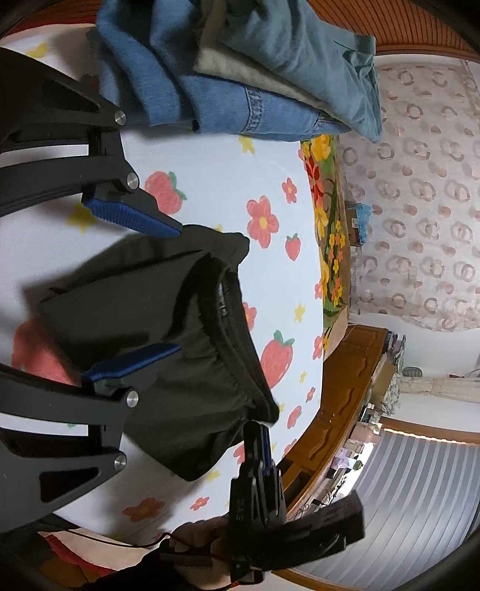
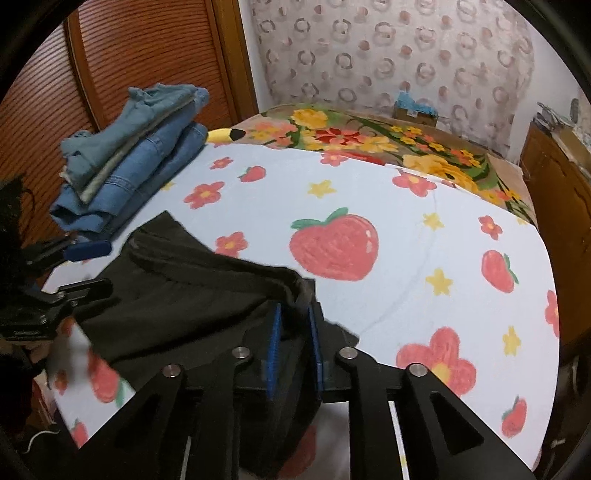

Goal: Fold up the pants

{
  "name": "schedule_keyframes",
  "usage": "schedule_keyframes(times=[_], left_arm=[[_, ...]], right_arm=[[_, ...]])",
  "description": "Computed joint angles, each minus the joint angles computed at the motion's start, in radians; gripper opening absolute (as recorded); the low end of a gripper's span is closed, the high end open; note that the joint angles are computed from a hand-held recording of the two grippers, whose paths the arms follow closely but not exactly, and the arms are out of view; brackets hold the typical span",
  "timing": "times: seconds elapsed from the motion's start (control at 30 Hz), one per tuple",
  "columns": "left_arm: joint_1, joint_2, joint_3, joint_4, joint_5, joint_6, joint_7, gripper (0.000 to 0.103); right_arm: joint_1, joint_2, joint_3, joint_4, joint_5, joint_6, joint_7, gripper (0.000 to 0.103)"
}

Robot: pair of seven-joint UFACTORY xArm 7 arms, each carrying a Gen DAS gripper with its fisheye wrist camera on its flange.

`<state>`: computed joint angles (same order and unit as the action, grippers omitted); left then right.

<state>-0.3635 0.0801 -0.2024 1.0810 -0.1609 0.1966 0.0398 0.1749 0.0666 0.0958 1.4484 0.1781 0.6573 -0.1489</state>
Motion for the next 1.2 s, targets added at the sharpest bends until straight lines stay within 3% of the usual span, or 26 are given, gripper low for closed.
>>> schedule_keyframes(times=[0.13, 0.37, 0.63, 0.83, 1.0, 1.03, 1.07, 1.2], left_arm=[[0.000, -0.036, -0.010, -0.044, -0.054, -0.011, 0.038, 0.055], [-0.020, -0.093, -0.001, -0.116, -0.113, -0.019, 0.068, 0.052], [-0.049, -0.139, 0.017, -0.184, -0.158, -0.015, 0.092, 0.052], [-0.062, -0.137, 0.025, -0.186, -0.191, -0.017, 0.120, 0.040], [-0.066, -0.121, 0.023, -0.174, -0.223, -0.023, 0.154, 0.021], [-0.064, -0.117, 0.021, -0.172, -0.218, -0.026, 0.147, 0.019], [-0.059, -0.116, 0.018, -0.175, -0.194, -0.039, 0.119, 0.013], [-0.056, -0.123, 0.021, -0.185, -0.198, -0.067, 0.104, 0.012]], right_arm=[[-0.002, -0.096, -0.003, -0.104, 0.057, -0.012, -0.026, 0.023], [0.012, -0.246, -0.016, -0.272, 0.057, -0.024, 0.011, 0.023], [0.034, -0.293, -0.033, -0.330, 0.088, -0.015, 0.030, 0.023], [0.039, -0.284, -0.029, -0.332, 0.082, -0.021, 0.040, 0.023], [0.047, -0.282, -0.036, -0.339, 0.109, -0.028, 0.018, 0.023], [0.050, -0.286, -0.037, -0.345, 0.118, -0.034, 0.007, 0.012], [0.052, -0.288, -0.040, -0.346, 0.124, -0.035, -0.005, 0.008], [0.049, -0.325, -0.045, -0.379, 0.132, -0.070, -0.023, 0.004]])
